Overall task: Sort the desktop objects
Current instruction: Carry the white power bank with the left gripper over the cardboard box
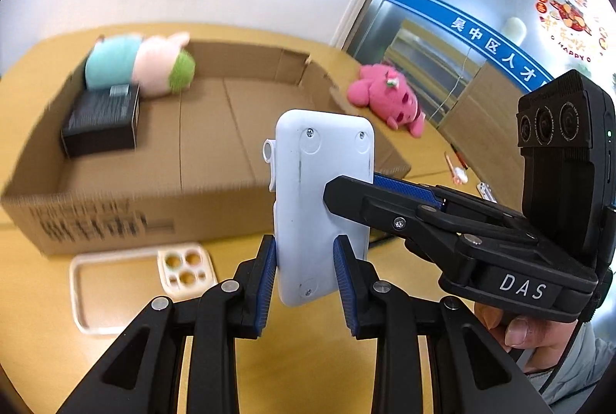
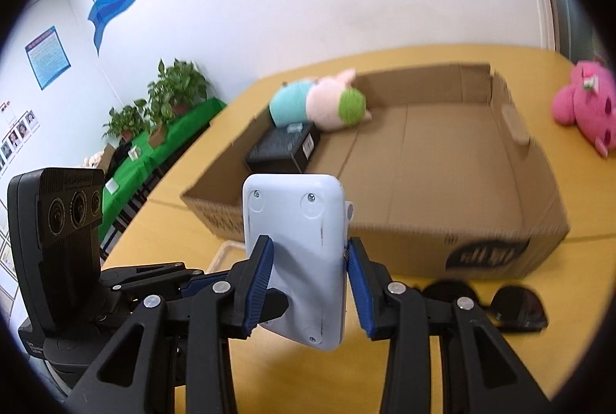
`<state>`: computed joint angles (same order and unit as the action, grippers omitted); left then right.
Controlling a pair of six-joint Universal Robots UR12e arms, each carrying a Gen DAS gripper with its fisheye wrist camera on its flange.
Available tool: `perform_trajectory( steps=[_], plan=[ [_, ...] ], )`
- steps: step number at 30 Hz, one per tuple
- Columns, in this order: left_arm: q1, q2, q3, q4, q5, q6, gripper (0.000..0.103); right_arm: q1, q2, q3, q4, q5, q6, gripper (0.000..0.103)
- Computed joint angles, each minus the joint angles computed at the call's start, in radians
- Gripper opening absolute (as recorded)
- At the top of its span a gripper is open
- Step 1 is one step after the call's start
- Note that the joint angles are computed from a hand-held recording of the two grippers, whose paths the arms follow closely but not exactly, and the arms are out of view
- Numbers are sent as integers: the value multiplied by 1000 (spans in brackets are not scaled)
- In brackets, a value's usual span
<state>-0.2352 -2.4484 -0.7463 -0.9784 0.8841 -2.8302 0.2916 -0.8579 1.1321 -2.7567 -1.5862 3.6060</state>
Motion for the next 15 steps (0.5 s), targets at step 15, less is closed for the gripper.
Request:
perform_trajectory(
  steps=[15],
  plan=[
    [-3, -161, 376, -32, 17, -14, 31, -19, 69, -177, -58, -18, -71, 38]
  ],
)
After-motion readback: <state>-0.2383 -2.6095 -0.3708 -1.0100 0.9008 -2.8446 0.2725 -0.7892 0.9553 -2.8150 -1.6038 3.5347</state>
